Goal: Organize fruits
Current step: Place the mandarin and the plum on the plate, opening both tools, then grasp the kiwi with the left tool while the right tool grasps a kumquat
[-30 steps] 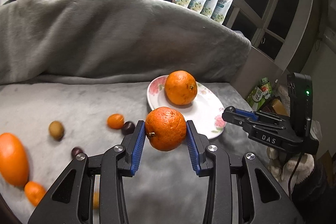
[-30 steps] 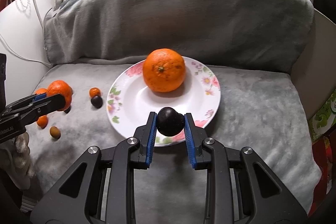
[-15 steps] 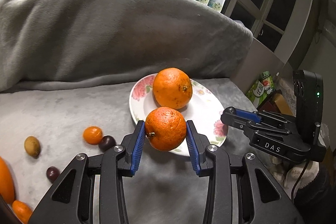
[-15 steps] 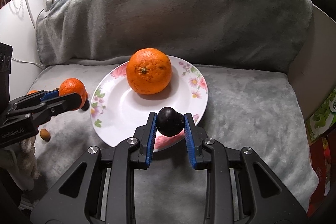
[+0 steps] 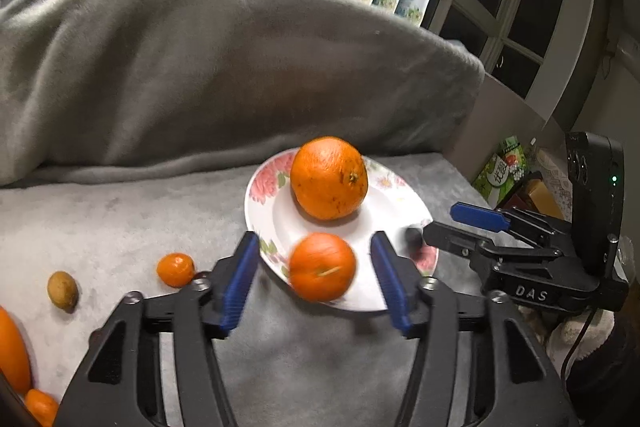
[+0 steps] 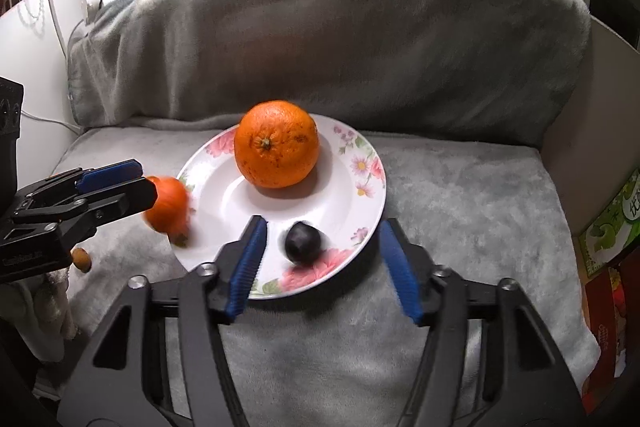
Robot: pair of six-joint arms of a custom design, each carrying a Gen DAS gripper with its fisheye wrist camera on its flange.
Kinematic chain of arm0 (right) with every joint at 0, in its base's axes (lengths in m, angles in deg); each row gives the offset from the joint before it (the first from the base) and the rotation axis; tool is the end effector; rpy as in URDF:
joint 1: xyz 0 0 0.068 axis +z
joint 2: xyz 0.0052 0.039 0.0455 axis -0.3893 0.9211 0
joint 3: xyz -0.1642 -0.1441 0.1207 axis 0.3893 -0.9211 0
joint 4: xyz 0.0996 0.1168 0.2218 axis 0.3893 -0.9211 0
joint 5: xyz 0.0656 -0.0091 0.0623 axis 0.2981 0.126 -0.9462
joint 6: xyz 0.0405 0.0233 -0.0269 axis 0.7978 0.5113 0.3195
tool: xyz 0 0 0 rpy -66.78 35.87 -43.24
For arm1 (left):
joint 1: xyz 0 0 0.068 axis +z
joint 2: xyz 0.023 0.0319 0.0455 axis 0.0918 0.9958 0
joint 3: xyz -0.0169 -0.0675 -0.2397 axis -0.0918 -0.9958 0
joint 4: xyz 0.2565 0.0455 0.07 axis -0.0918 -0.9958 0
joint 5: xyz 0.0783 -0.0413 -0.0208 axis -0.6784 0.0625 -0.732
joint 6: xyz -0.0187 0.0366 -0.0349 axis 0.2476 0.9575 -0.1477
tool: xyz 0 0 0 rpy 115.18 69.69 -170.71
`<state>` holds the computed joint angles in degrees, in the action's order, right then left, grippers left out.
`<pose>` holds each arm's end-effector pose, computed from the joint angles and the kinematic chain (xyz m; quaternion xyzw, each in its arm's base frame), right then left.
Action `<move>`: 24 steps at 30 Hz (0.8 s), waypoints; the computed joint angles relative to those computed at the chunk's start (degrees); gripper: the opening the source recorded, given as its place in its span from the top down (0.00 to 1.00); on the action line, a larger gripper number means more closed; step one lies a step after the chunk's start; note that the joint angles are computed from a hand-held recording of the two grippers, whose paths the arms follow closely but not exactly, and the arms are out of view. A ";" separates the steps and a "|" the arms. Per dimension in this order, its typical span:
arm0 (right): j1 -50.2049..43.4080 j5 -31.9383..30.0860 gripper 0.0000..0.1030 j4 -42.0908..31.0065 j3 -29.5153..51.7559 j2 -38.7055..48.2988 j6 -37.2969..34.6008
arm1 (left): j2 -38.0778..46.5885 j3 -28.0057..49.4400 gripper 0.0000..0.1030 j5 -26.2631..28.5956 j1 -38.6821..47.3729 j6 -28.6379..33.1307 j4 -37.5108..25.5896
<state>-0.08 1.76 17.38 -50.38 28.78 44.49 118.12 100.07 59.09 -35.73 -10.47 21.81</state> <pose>0.2011 0.0896 0.1517 -0.2389 0.8834 0.1235 0.3838 0.1264 -0.0949 0.1564 -0.0157 0.8941 -0.1441 0.4237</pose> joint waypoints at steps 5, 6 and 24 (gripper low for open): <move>0.43 1.84 0.16 -0.10 -0.83 -2.57 0.09 | -2.89 0.32 0.24 -1.19 -0.11 -0.56 -2.48; 0.57 2.28 0.13 -0.09 -1.11 -3.27 0.18 | -3.17 0.51 0.22 -1.47 -0.27 -0.64 -3.10; 4.01 3.29 0.07 -5.13 -1.36 -10.78 1.48 | -8.64 3.43 0.21 -11.68 -8.73 -4.52 -12.94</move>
